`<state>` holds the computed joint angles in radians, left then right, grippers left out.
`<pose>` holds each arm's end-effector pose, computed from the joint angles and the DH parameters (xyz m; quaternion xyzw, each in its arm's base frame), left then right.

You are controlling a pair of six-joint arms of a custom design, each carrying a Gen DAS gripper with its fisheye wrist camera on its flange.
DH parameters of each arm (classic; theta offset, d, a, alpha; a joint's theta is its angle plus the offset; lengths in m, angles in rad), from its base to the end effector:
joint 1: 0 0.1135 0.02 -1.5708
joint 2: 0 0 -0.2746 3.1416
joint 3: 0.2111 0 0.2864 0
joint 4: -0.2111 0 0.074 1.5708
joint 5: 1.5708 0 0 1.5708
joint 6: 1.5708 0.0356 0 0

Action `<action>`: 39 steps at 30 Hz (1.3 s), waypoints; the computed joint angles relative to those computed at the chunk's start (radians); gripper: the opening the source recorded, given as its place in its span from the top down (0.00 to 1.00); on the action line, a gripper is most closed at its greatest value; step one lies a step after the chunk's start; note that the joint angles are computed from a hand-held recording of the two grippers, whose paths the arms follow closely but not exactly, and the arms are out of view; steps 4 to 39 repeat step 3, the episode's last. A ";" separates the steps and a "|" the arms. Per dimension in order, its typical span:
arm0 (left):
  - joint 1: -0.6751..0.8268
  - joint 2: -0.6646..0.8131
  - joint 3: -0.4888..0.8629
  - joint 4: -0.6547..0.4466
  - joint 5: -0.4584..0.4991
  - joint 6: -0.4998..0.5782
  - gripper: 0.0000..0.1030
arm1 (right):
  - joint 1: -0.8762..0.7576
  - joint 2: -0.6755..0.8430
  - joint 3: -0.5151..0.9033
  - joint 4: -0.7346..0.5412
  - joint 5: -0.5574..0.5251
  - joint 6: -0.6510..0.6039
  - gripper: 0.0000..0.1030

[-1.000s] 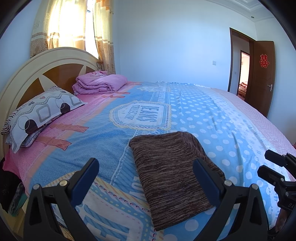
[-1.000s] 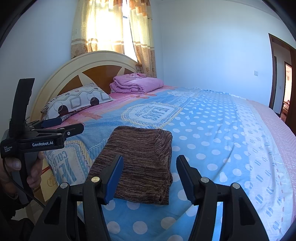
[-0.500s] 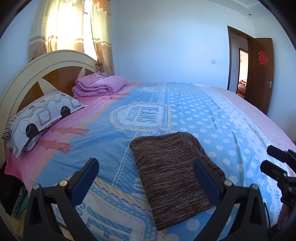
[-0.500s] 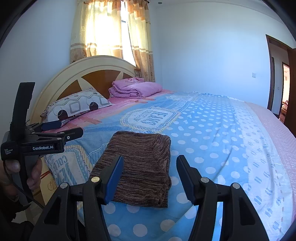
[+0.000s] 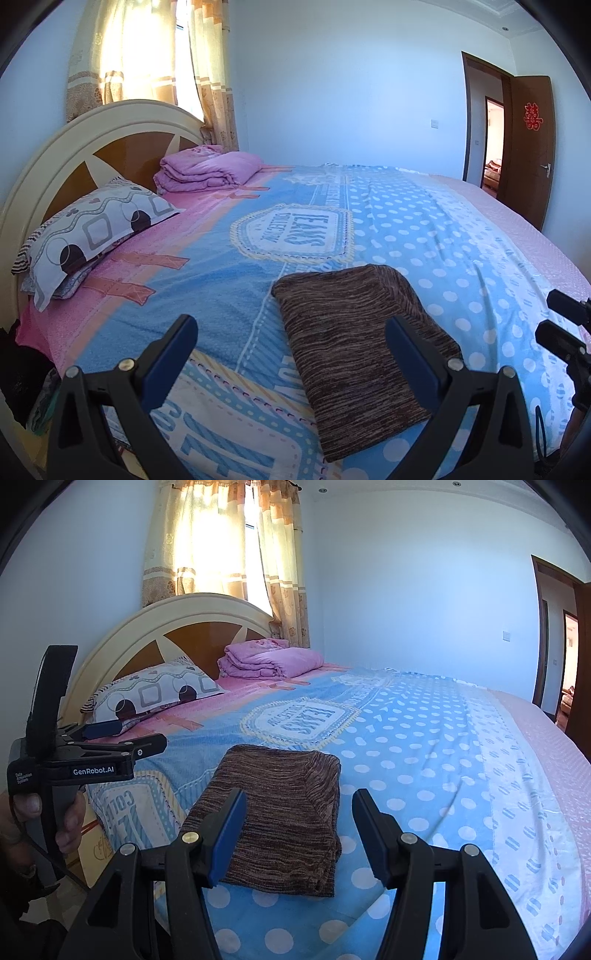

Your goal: Fold small clothes

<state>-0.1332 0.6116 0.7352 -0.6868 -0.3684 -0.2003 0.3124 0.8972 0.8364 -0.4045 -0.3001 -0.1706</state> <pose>0.1567 -0.0081 0.3080 -0.1172 0.8575 0.0794 0.4946 0.2141 0.0802 0.3225 -0.2775 0.7983 0.1637 0.5088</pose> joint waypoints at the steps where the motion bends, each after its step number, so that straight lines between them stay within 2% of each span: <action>1: 0.000 -0.001 -0.003 0.002 -0.002 0.001 0.00 | 0.001 0.000 0.000 -0.002 0.001 0.001 0.41; 39: 0.003 0.002 -0.003 0.001 0.003 0.001 0.00 | 0.003 0.000 0.001 -0.005 0.002 0.000 0.41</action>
